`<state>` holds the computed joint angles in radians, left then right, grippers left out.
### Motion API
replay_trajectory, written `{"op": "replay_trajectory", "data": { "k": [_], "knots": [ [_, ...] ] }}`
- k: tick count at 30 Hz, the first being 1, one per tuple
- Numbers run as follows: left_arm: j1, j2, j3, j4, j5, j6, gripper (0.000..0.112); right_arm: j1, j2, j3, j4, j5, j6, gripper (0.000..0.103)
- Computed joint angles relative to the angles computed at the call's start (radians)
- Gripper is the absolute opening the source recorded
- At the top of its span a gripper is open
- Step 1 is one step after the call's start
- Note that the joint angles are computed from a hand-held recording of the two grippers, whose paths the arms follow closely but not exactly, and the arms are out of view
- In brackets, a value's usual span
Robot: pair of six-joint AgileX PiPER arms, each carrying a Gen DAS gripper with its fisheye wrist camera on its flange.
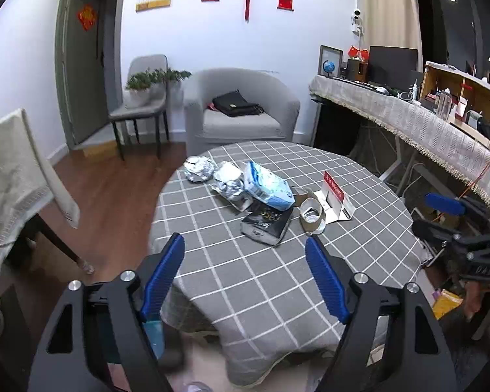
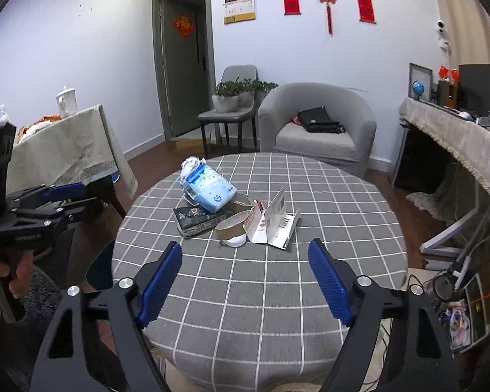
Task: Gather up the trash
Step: 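Reach the left gripper to the blue-white snack bag and grasp it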
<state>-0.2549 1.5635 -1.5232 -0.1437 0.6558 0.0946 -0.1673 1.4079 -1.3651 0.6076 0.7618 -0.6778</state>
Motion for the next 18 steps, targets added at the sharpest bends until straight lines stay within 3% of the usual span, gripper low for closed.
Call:
{"op": "replay_trajectory", "data": {
  "k": [5,14,18],
  "knots": [
    [0.01,0.115,-0.118,-0.073,0.054,0.014,0.061,0.028,0.094,-0.082,-0.036,0.014,0.0,0.073],
    [0.022,0.339,-0.398,-0.212,0.181,-0.004,0.049,0.043,0.244,-0.238,-0.099,0.062,0.009,0.069],
    [0.022,0.452,-0.559,-0.208,0.246,-0.079,0.047,0.044,0.299,-0.296,-0.113,0.085,0.008,0.067]
  ]
}}
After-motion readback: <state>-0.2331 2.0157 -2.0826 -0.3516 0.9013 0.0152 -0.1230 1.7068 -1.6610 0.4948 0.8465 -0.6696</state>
